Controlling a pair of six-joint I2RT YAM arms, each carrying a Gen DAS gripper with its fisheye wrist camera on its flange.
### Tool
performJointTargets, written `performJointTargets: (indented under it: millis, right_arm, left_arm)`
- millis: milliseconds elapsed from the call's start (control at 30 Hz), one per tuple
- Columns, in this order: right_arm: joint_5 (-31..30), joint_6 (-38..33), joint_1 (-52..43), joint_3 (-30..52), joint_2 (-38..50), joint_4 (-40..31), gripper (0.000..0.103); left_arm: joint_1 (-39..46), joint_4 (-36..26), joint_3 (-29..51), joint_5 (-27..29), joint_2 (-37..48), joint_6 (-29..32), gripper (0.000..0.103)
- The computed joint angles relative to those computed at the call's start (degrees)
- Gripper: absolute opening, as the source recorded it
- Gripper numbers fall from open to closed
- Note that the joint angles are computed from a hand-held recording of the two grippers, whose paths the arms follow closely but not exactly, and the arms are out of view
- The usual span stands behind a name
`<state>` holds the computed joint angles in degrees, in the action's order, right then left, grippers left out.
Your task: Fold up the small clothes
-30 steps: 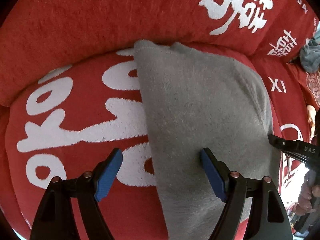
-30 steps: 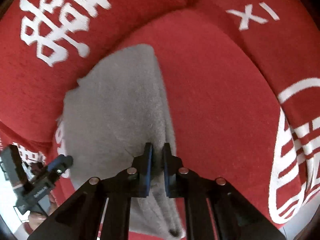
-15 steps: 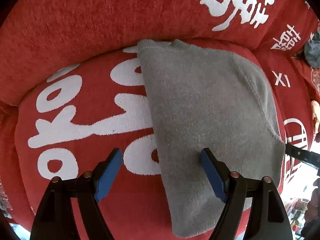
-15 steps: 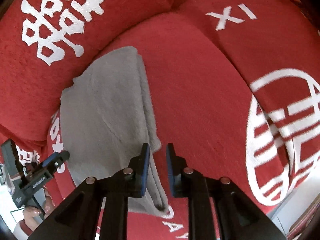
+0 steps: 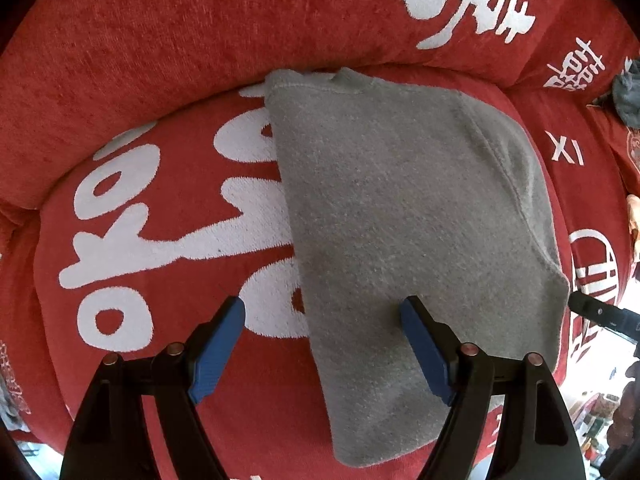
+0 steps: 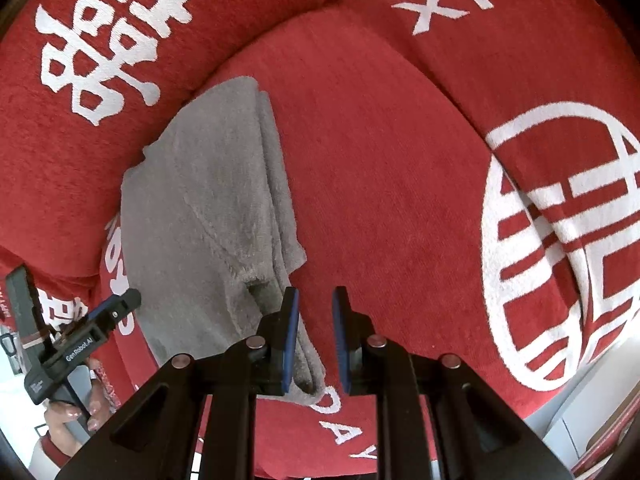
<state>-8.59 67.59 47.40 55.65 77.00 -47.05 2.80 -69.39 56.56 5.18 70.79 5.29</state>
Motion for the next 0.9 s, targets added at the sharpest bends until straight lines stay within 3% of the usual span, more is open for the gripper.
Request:
performJointTargets:
  millis: [33,100,400,600,900]
  right_arm:
    - [0.02,-0.04,-0.10,-0.06,-0.06,0.12,0.022]
    - [-0.15,-0.23,-0.48,-0.32,-0.36,0.31,0.025]
    - [0.05,-0.66,-1.14,-1.15,-1.42,1.22,0.036]
    - [-0.50,-4.65,-3.63,0.57,0.53,1.73,0.037]
    - [-2.32,-9.86,-5.69,3.20,3.98,2.47,0.037]
  left_arm:
    - [-0.25,-0.09,-0.01,-0.24,-0.17,-0.13,0.082]
    - [-0.72,-0.28,0.08,-0.68,-0.33,-0.47,0.102]
    - [-3.07,-0.52,0.83,-3.38,-0.56,-1.06,0.103]
    - [-4.38,0.43,0.58,-7.98,0.28,-1.52,0.103]
    - [-2.71,0.42,1.56,-5.38,3.45,-0.84,0.103]
